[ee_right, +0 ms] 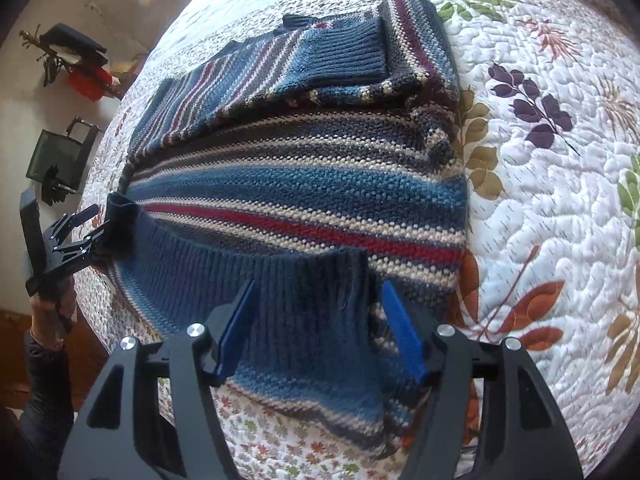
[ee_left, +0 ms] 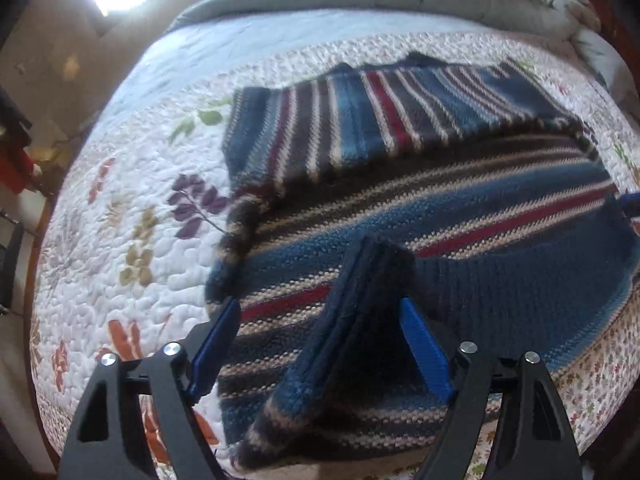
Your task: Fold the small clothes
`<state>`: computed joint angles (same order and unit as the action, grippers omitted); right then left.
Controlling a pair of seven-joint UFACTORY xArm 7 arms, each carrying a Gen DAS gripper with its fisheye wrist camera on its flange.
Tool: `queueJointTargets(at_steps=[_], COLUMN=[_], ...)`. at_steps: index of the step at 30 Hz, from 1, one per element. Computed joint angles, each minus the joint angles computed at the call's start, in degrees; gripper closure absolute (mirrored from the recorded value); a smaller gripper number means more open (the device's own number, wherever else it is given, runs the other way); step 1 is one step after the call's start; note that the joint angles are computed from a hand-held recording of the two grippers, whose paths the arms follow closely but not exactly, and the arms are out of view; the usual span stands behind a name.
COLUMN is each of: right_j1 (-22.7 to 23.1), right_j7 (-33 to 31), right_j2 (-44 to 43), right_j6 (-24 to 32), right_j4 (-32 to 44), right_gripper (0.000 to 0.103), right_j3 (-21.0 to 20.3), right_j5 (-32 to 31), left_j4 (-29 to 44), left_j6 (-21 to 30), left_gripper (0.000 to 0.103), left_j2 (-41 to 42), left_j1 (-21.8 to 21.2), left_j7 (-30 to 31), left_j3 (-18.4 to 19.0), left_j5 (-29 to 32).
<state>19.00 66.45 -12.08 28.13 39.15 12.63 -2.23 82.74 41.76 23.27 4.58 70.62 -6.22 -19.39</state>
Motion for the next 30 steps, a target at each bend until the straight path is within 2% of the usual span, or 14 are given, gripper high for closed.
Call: queueJointTargets(at_steps=[1, 4, 5, 6, 7, 10, 12, 14, 16, 17, 18, 19, 21, 30], right_j1=[0.1, 0.7, 0.8, 1.1, 1.6, 1.7, 1.5, 1.6, 1.5, 1.7, 2.1, 2.7, 2.4, -2.7], right_j7=[-0.7, -4.6, -5.9, -7.3, -9.5, -11.8, -12.2, -12.8, -13.2, -14.1, -15.2, -16.6, -16.0, -7.6], right_j2=[0.1, 1.4, 2.0, 2.6, 3.3, 4.4, 4.4, 4.3, 4.0, 3.6, 3.1, 2.5, 1.6, -3.7], right_j6=[-0.4, -1.5, -1.6, -2.0, -3.0, -2.6, -2.3, -2.6, -2.4, -2.5, -3.5, -5.5, -6.9, -7.1], right_j4=[-0.2, -0.1, 0.2, 0.3, 0.2, 0.9, 1.0, 0.7, 0.3, -0.1, -0.8, -1.9, -2.6, -3.5], right_gripper=[0.038, 0.035, 0.035, 0.035, 0.034, 0.034, 0.04, 0.051, 0.073, 0.081, 0.093, 0.094, 0.094, 0.095], right_j3=[-0.3, -1.4, -1.7, -2.0, -2.4, -2.2, -1.9, -1.9, -1.8, -1.9, -2.1, -2.6, -1.9, 0.3], right_j5=[0.3, 2.6, 3.3, 4.4, 6.5, 7.1, 6.4, 7.0, 6.7, 7.3, 8.6, 11.2, 10.5, 0.8], left_j4=[0.4, 3.0, 4.2, 5.5, 6.4, 9.4, 11.1, 11.6, 12.0, 12.2, 12.9, 14.6, 15.8, 20.3], left_j6=[1.1, 6.2, 8.2, 9.3, 9.9, 12.8, 13.8, 13.7, 14.0, 14.4, 15.4, 18.2, 20.1, 22.8], left_gripper=[0.031, 0.06, 0.072, 0.078, 0.079, 0.078, 0.066, 0.064, 0.064, 0.067, 0.082, 0.087, 0.092, 0.093], left_j2=[0.3, 2.0, 2.8, 3.7, 4.6, 6.8, 8.1, 8.6, 9.0, 9.1, 9.5, 10.3, 10.6, 11.4], left_j1=[0.0, 0.3, 0.3, 0.2, 0.1, 0.5, 0.4, 0.5, 0.4, 0.4, 0.6, 1.2, 2.0, 5.0], left_j7=[0.3, -0.1, -0.8, -1.7, -2.6, -3.9, -5.0, -5.2, -5.6, -5.8, -5.9, -6.2, -6.8, -7.7], left_j3=[0.0, 0.1, 0.3, 0.5, 0.7, 0.6, 0.6, 0.4, 0.2, 0.2, 0.0, -0.2, -0.3, -1.3], left_j5=[0.3, 0.7, 0.8, 1.1, 1.2, 1.1, 1.5, 1.6, 1.8, 1.8, 1.6, 1.1, -0.2, -7.1])
